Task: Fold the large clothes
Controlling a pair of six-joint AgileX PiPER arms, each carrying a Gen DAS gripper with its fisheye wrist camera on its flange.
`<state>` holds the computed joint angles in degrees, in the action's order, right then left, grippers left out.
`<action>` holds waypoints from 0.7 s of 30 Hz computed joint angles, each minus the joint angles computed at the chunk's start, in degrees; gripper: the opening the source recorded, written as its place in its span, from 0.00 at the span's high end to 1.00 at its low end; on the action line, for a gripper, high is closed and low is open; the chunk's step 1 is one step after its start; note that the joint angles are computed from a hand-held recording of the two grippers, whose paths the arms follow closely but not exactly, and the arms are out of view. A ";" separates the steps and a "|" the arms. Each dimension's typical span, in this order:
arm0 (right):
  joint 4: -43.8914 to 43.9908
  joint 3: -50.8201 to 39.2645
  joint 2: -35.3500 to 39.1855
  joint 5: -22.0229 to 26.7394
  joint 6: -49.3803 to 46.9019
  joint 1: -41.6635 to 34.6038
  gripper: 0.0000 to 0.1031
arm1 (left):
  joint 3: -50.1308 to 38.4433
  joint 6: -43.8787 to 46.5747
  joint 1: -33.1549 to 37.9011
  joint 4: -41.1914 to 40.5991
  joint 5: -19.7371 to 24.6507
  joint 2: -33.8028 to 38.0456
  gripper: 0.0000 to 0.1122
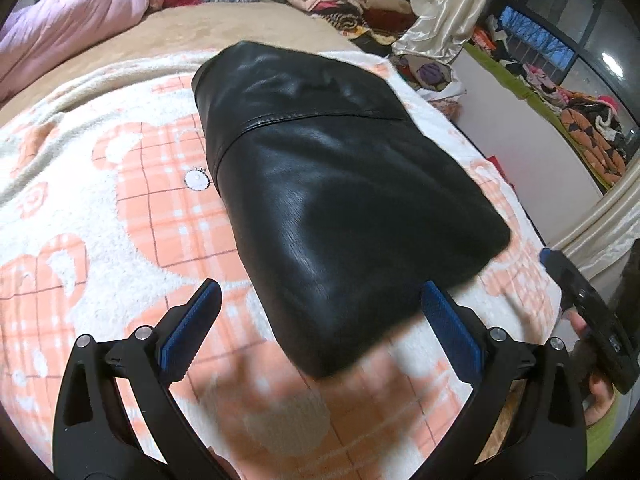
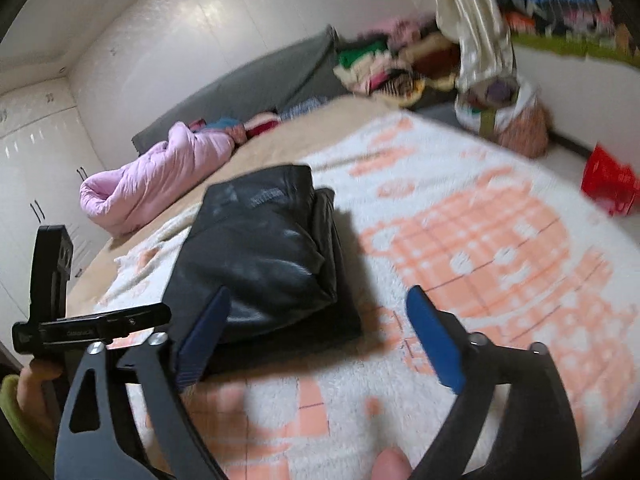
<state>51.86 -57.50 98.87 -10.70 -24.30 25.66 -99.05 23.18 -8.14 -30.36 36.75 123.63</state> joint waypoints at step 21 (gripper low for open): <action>34.66 12.44 -8.64 -16.07 -36.05 18.84 0.04 | 40.25 31.70 -1.05 -31.39 -21.51 -23.19 0.17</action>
<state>86.52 -45.06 90.24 -26.77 -60.35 44.50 -58.80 54.89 -9.19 -61.75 15.23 100.44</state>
